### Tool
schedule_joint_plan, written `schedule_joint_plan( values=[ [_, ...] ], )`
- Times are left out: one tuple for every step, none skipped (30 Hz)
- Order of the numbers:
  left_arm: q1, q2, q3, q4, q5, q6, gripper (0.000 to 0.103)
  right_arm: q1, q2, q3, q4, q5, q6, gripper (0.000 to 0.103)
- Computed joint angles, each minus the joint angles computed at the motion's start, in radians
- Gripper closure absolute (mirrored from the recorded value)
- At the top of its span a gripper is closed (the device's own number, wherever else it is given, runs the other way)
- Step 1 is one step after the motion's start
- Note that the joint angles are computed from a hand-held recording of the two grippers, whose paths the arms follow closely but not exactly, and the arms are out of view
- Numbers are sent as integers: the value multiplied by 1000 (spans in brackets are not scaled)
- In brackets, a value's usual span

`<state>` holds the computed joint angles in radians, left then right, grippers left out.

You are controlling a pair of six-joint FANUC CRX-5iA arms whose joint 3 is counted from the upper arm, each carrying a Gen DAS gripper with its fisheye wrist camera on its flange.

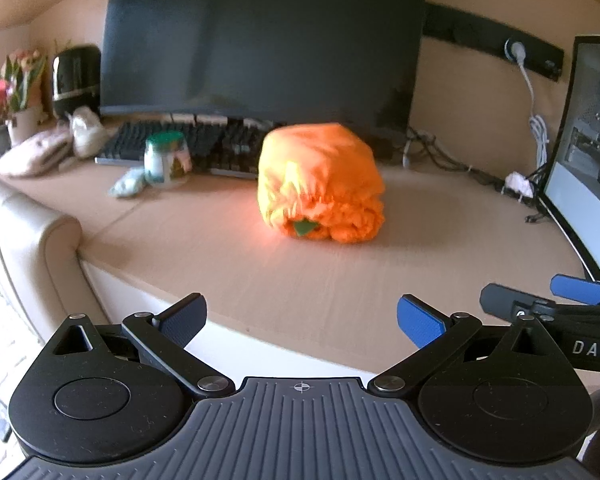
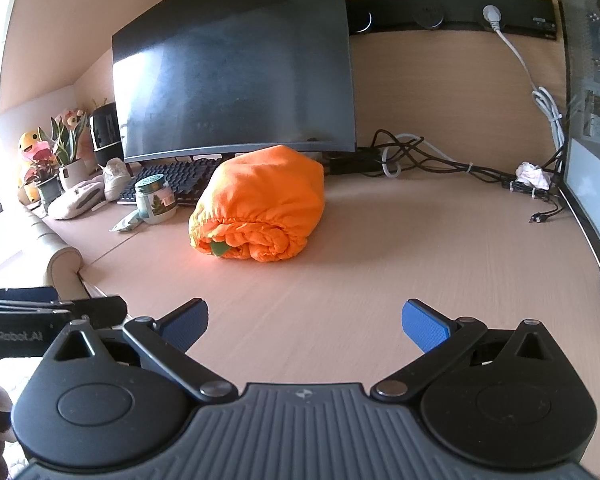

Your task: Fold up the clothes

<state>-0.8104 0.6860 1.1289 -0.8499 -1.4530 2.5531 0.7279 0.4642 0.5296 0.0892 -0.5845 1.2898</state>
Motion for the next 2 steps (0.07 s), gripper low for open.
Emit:
schedule_joint_plan(
  values=[
    [-5,3,5,-19,-3,-9,0,0,5,7,0,-3,1,0],
    [-4,-2,-3,-22,4,-9,0,0,11,15,0,-7,1,0]
  ],
)
